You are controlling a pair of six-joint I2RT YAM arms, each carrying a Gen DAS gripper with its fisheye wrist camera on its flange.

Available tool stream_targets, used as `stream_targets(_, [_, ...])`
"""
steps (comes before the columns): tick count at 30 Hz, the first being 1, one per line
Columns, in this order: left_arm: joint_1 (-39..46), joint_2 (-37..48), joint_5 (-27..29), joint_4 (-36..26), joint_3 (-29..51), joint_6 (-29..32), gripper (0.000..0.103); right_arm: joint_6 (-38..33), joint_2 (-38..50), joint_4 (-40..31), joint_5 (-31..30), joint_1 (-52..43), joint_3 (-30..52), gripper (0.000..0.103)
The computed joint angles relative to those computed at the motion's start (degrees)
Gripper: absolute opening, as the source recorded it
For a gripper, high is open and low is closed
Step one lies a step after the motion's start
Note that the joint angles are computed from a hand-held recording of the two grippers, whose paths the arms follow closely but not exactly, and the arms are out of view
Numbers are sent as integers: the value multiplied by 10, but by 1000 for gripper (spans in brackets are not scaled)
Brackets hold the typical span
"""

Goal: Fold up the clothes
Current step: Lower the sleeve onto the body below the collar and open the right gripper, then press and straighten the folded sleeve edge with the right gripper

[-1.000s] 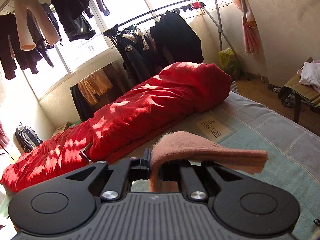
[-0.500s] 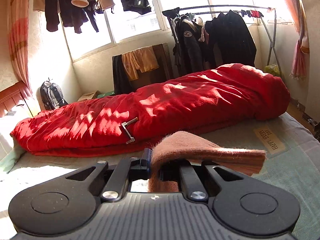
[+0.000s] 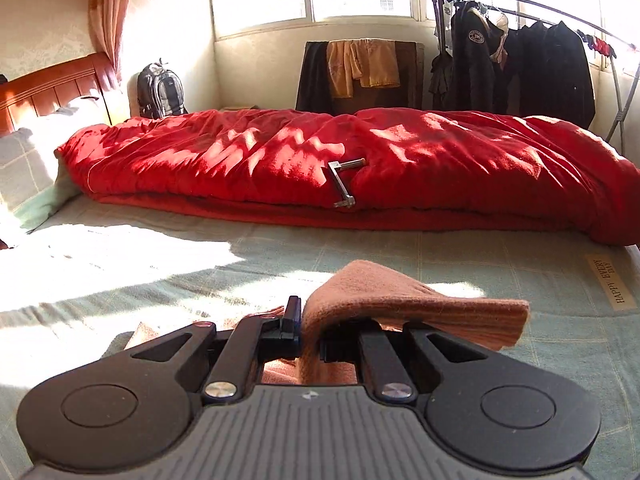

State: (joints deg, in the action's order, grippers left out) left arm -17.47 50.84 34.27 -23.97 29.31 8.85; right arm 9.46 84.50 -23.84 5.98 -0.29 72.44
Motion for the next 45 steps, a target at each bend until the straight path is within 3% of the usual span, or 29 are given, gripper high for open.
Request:
stream_targets(12, [11,10,3,6,-10,8,102,-27,91,46,79,97,-12,9])
stream_targets(25, [13,11,6,8,-17,16,102,-132,186,106,203,185,-27,10])
stream_targets(29, [13,12,5,4,-15,18,102,-153,194,109,201,193,-30,10])
stream_targets(31, [13,12,5,2,-13,17,102,-162,192,105,201,196,-31,16])
stream_targets(33, [12,10,3,-2,-12,16,102,-168,189,97,202,201,-31,31])
stream_targets(35, [11,9,1,-7,-10,15,102,-175,184,87,203,205,-31,38])
stream_targets(38, [9,3,-4,-18,-7,13,102,-178,168,64,202,211,-31,62])
stream_targets(45, [10,-54,-6,-96,9,35,102,-195,89,4,203,214,-57,69])
